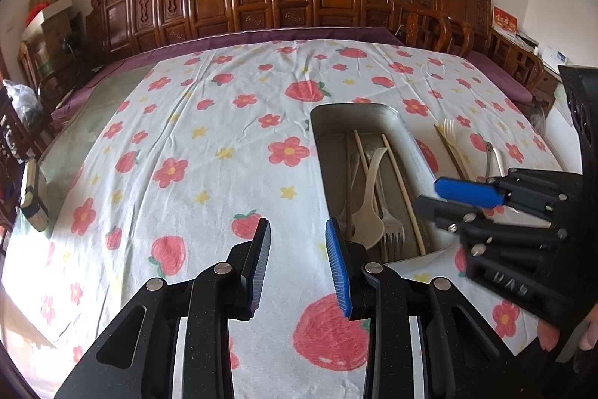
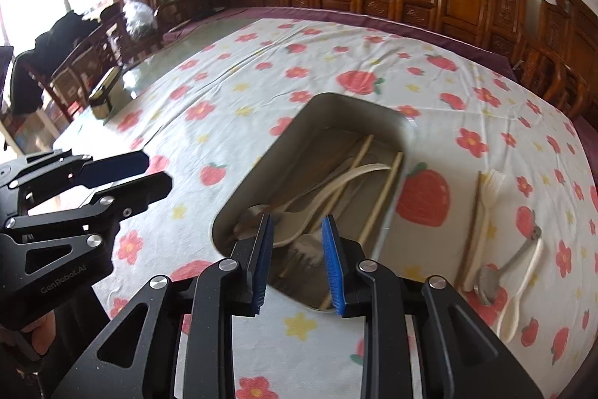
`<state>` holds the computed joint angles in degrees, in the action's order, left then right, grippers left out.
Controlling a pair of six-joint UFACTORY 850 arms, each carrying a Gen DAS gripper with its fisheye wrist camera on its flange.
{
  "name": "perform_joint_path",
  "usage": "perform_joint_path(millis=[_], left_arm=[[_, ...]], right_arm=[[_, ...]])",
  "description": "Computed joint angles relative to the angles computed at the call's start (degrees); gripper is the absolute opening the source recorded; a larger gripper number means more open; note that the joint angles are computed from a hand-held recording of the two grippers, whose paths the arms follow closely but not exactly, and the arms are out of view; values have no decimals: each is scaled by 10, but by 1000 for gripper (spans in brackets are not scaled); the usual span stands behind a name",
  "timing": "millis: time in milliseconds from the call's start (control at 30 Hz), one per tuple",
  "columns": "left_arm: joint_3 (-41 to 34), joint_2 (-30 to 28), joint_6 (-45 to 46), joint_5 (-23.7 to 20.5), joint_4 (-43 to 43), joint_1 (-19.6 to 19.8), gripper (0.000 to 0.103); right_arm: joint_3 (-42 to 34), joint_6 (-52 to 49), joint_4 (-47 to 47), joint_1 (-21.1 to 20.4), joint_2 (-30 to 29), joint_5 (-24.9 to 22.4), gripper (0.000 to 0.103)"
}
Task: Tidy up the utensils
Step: 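Lower the metal spoon into the grey tray and open the right gripper, then reach the right gripper to the utensils and grasp a small white plastic spoon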
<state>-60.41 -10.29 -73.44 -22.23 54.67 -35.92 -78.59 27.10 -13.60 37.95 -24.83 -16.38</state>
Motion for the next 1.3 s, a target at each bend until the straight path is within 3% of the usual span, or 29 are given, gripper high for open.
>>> perform_joint_path(millis=[367,433,567,733,933,1167,1300], left_arm=[[-18,-14,-8,-2,13,-29,38],[-22,-17,-22,2,29,-36,52],[-36,-33,-32,-3,45,-53,52],[-56,-54,-37,-3,67,-76,63],[-75,-72,-40,11,65,-93,72],[-90,-89,-20,10,49,-113,73],[-95,-96,-5,7,35,-121,73]], right_arm=[[122,137,-125,-55,91,41,29],[147,196,-178,-70,106,46,29],[184,253,-233,-101,125,56,29],[210,289,-282,-132,129,59,29],[208,264,-258,-160,108,64,34],[169,152,-121,-173,64,53,35],[135,149,-124,-168,33,22,35]])
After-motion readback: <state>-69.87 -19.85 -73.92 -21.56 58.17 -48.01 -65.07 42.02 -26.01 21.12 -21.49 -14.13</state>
